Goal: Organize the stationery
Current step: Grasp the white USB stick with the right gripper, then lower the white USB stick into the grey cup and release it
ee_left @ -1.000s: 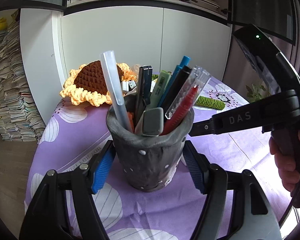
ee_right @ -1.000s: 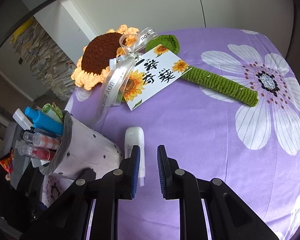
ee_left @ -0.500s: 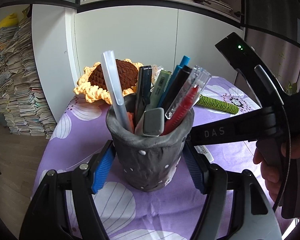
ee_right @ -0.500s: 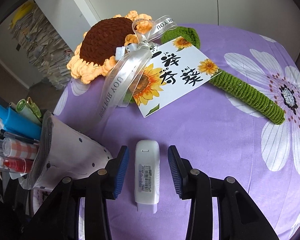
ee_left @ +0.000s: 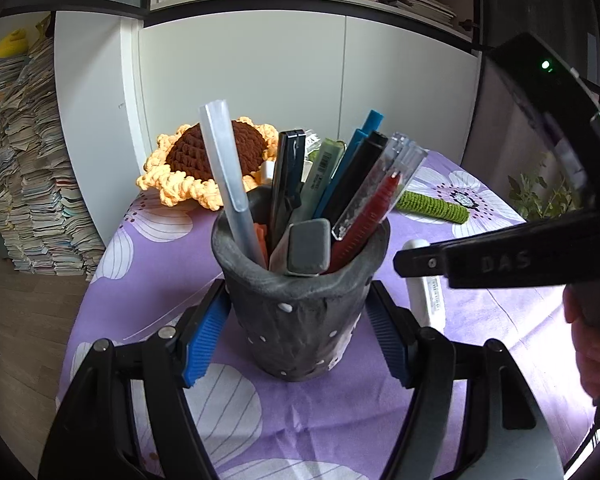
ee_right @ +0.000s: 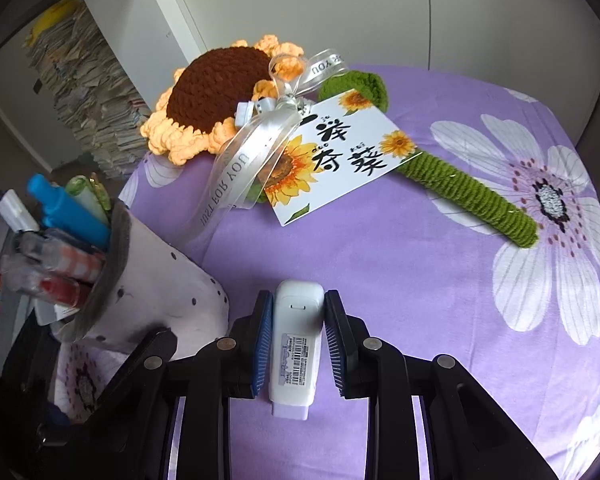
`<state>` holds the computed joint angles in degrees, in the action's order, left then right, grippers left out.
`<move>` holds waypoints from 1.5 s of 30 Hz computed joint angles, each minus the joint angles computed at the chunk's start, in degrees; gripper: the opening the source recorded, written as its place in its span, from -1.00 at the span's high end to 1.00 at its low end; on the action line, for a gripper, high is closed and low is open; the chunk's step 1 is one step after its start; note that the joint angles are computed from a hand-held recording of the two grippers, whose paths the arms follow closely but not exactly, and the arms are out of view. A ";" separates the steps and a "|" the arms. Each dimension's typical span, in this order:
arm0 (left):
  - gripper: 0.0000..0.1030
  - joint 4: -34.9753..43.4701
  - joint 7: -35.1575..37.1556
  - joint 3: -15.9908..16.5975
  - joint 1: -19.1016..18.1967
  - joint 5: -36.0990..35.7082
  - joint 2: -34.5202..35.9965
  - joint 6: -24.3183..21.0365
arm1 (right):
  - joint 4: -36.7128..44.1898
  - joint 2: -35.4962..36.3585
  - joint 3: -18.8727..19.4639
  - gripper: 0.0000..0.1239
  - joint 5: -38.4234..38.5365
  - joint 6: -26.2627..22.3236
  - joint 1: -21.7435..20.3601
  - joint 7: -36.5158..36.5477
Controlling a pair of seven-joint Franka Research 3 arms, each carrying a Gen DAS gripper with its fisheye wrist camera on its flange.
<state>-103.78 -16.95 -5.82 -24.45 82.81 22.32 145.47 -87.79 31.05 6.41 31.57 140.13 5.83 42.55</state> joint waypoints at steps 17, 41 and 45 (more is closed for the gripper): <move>-0.32 1.36 0.49 0.61 0.71 4.64 1.15 10.05 | -16.10 -20.28 0.40 0.57 29.77 2.41 -5.14 -28.09; -0.36 2.70 3.27 1.05 0.71 3.66 2.44 12.93 | -12.79 -14.72 -0.14 0.57 35.60 -2.62 -1.96 -34.19; -0.37 2.89 4.59 1.14 0.83 2.22 2.76 13.48 | -12.88 -14.45 -0.50 0.57 33.07 -2.47 -1.35 -33.03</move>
<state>-100.89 -12.35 -4.68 -23.62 85.03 25.09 158.96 -100.67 16.60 5.91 64.64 137.66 4.48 9.52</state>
